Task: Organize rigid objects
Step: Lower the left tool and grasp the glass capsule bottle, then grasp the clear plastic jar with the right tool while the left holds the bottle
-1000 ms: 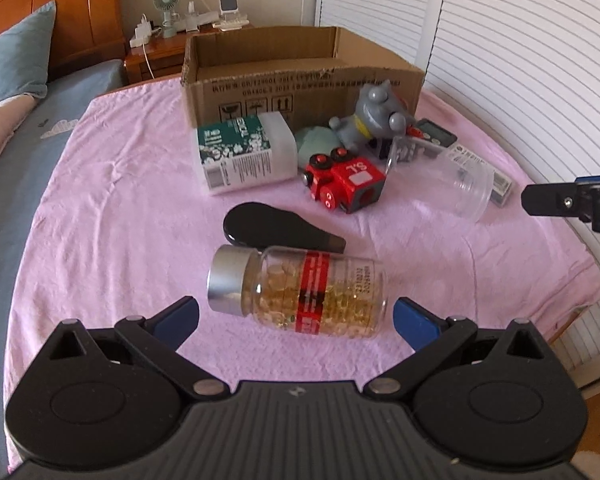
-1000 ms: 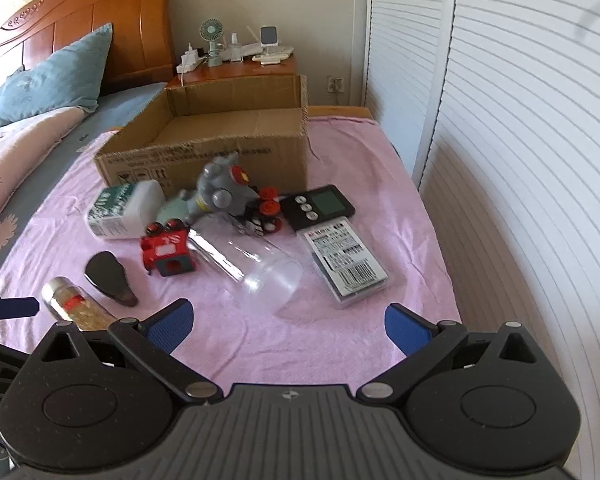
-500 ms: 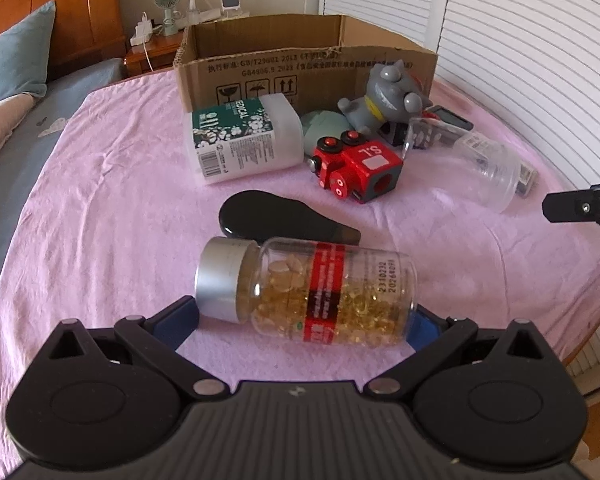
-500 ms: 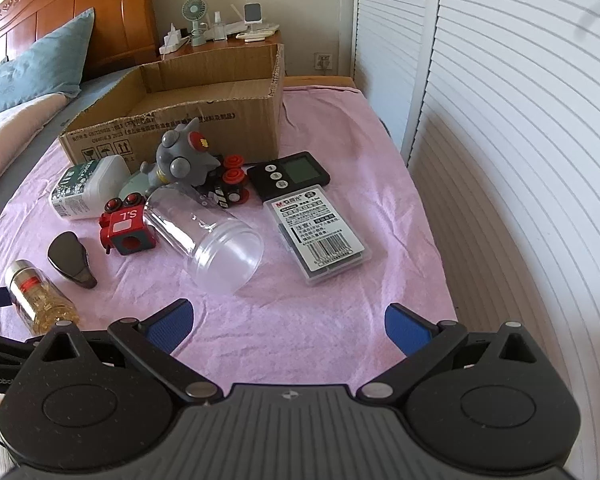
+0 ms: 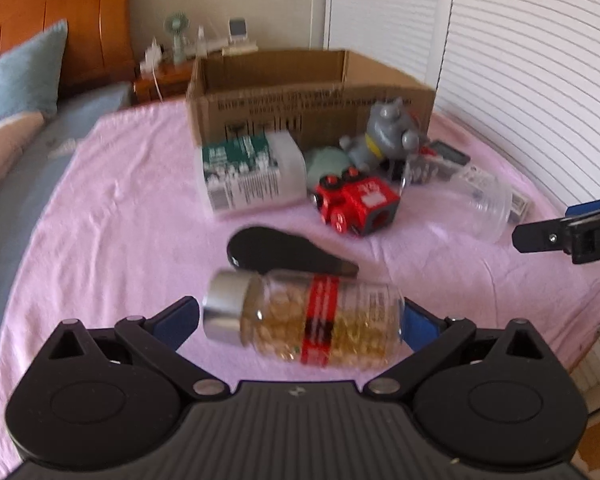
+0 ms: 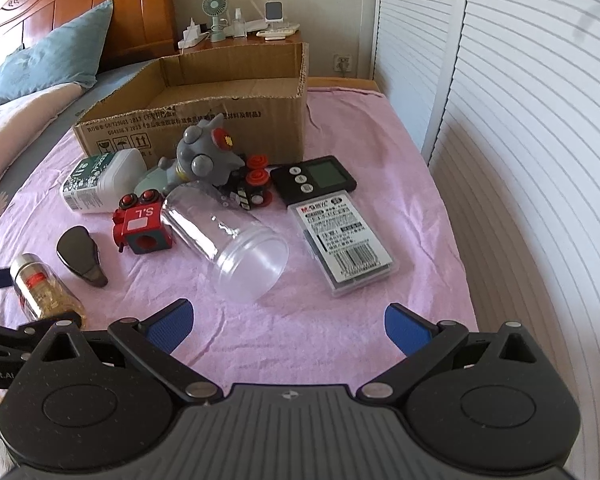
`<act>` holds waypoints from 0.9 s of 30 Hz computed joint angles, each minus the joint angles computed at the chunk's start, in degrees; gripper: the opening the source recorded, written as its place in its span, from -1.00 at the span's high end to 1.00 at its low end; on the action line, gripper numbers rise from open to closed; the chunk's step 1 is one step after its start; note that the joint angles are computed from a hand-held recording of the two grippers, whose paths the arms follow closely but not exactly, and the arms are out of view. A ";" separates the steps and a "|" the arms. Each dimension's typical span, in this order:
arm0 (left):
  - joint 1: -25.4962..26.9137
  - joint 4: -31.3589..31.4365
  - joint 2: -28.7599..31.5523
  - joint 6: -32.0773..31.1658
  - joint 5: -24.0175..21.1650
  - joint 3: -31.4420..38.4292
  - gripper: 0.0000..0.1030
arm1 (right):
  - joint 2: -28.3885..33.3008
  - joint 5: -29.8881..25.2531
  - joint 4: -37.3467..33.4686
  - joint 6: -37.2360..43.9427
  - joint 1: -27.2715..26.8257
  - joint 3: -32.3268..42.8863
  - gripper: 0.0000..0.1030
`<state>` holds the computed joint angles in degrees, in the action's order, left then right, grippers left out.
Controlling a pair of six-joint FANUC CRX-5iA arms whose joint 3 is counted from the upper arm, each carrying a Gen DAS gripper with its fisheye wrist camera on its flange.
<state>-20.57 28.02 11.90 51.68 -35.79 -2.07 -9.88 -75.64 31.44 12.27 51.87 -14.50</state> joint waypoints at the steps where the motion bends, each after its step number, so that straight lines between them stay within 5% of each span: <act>1: 0.07 0.54 0.04 -0.73 -0.10 0.00 -0.90 | 0.24 -0.04 0.16 0.23 -0.09 0.23 -1.00; 21: 3.15 2.26 2.31 -1.56 -2.27 2.60 -0.82 | 15.53 2.40 3.80 8.25 -7.28 13.41 -1.00; 27: 3.26 2.80 2.51 -1.19 -2.03 2.55 -0.82 | 18.05 -0.65 2.99 8.98 -7.47 15.27 -1.00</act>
